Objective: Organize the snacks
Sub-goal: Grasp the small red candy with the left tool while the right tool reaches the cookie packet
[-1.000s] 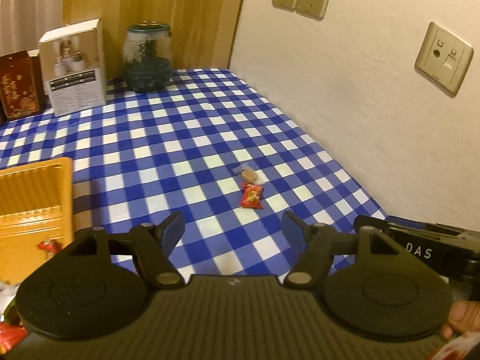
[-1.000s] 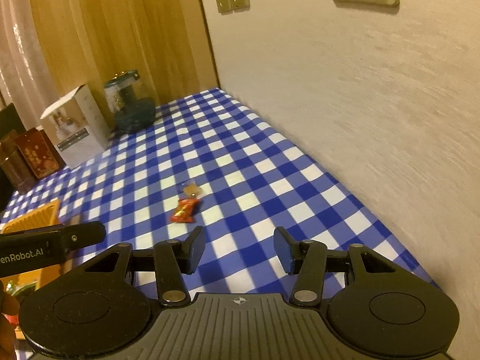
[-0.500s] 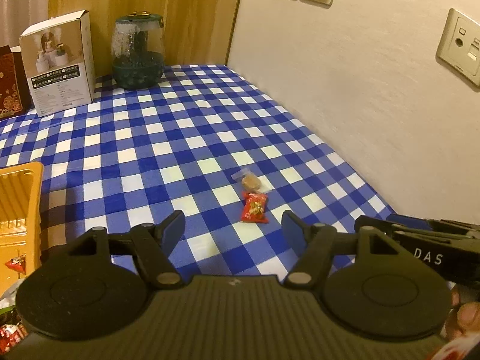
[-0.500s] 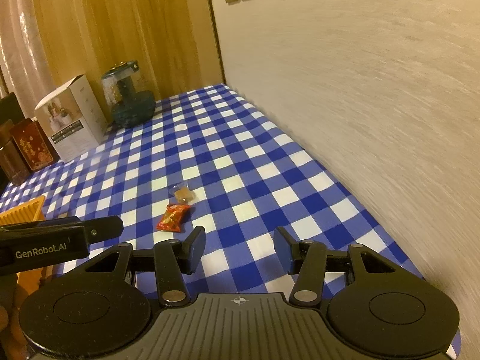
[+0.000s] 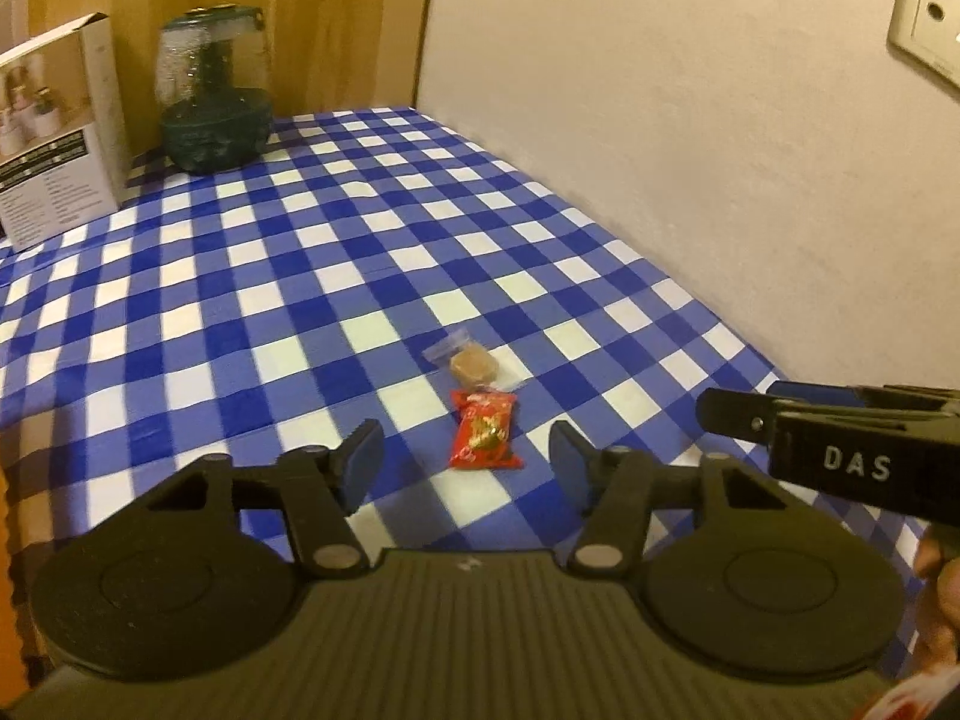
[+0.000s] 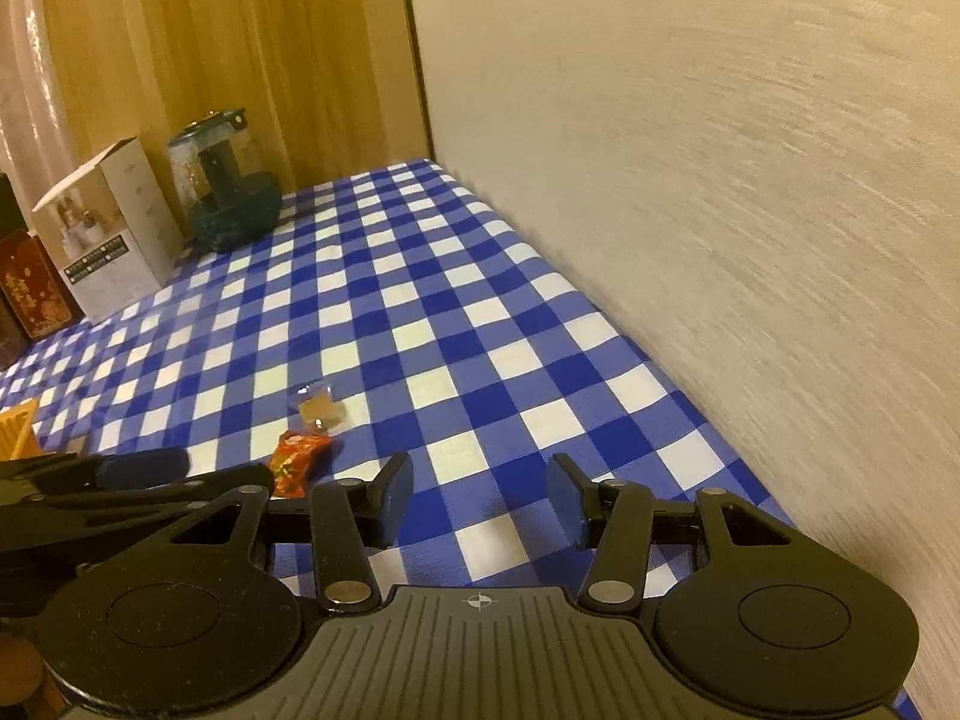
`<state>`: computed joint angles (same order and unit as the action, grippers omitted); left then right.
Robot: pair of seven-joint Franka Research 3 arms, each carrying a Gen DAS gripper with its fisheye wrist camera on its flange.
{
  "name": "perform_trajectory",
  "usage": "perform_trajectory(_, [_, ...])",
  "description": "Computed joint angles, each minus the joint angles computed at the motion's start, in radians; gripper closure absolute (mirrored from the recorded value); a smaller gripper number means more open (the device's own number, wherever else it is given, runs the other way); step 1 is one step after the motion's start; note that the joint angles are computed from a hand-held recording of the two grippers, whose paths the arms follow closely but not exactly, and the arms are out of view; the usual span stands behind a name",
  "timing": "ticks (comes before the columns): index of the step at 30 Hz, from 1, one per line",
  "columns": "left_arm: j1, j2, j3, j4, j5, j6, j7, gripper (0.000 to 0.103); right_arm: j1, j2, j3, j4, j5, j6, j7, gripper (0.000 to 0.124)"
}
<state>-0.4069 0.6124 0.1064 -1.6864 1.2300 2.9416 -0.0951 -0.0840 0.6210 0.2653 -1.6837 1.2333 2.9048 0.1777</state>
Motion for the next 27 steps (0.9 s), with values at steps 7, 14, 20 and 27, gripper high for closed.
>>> perform_trajectory(7, [0.025,0.094,-0.023,0.094,-0.124,0.01,0.147,0.064,-0.002,0.019,-0.001,0.018,-0.019,0.005,0.033,0.073])
perform_trajectory(14, [-0.012,0.134,0.014,0.131,-0.219,0.01,0.276,0.075,-0.008,0.022,0.011,0.014,-0.034,0.018,0.048,0.073])
perform_trajectory(20, [-0.029,0.102,0.034,0.088,-0.27,-0.011,0.295,0.083,-0.011,0.028,0.018,0.018,-0.042,0.008,0.052,0.073])
perform_trajectory(27, [-0.042,0.004,0.081,-0.018,-0.191,-0.045,0.161,0.083,-0.007,0.068,0.038,0.074,-0.051,-0.056,-0.022,0.074])
